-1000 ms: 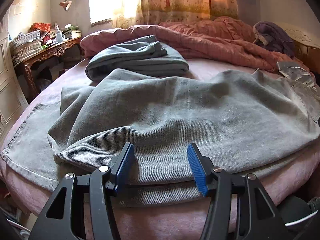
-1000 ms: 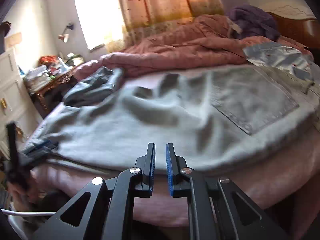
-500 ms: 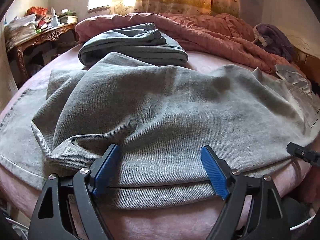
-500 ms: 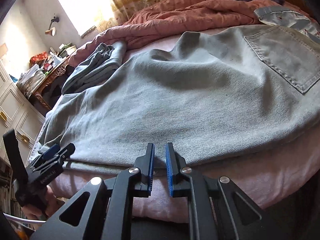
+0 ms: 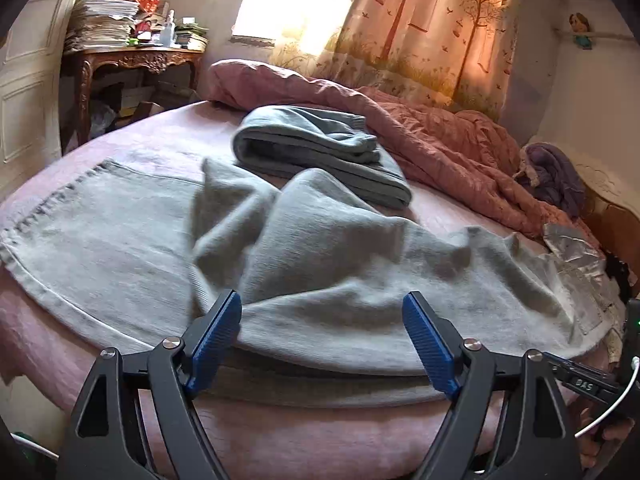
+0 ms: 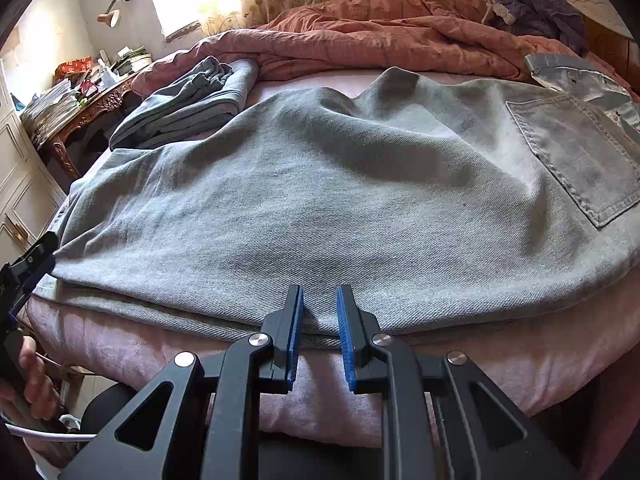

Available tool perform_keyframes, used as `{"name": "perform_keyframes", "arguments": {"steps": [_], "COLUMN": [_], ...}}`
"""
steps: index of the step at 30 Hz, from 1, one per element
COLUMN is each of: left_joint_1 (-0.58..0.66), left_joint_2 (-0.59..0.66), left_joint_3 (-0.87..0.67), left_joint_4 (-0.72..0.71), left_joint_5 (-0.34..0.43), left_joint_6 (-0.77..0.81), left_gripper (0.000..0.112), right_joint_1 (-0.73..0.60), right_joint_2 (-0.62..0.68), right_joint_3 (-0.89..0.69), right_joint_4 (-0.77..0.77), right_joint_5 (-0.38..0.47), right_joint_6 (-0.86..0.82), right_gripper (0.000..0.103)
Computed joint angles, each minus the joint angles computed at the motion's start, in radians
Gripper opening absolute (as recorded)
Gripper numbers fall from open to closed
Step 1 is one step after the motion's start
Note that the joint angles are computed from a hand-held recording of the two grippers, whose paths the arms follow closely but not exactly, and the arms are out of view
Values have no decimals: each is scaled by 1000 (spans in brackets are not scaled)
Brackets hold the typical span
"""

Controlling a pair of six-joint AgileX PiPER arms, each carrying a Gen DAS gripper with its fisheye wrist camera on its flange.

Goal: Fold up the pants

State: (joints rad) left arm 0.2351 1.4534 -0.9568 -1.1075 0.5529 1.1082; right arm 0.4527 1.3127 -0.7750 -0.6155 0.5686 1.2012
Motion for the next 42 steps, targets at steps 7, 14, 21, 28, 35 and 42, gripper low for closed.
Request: {"name": "perform_keyframes", "arguments": {"steps": [7,14,21,28,35,42], "left_joint_1": [127,145,61,-160,-98,-10], "left_joint_2": [153,451,426,162,302,547], "left_joint_3": [-281,-598,-619,-467,-627,-859], "left_joint_4": [325,262,227,386,662,654], "left_joint_5": [108,379,349,111,147,372], "left_joint_6": [-304,-397,-431,-432,-735,-793], "left_gripper": [71,18,0,0,63,65], "right_joint_1": [1,21,34,33,20,21], "right_joint_2": [3,17,25,24,18,18], "right_joint_3": [-2,-19,-27,-26,-15,-16], "right_joint_4": [-6,-29,-40,-36,-31,-31], "right_joint_5": [7,45,59,52,34,35], "right_joint_6": [4,30,49,45,35,35], "right_gripper": [18,18,18,18,18,18]}}
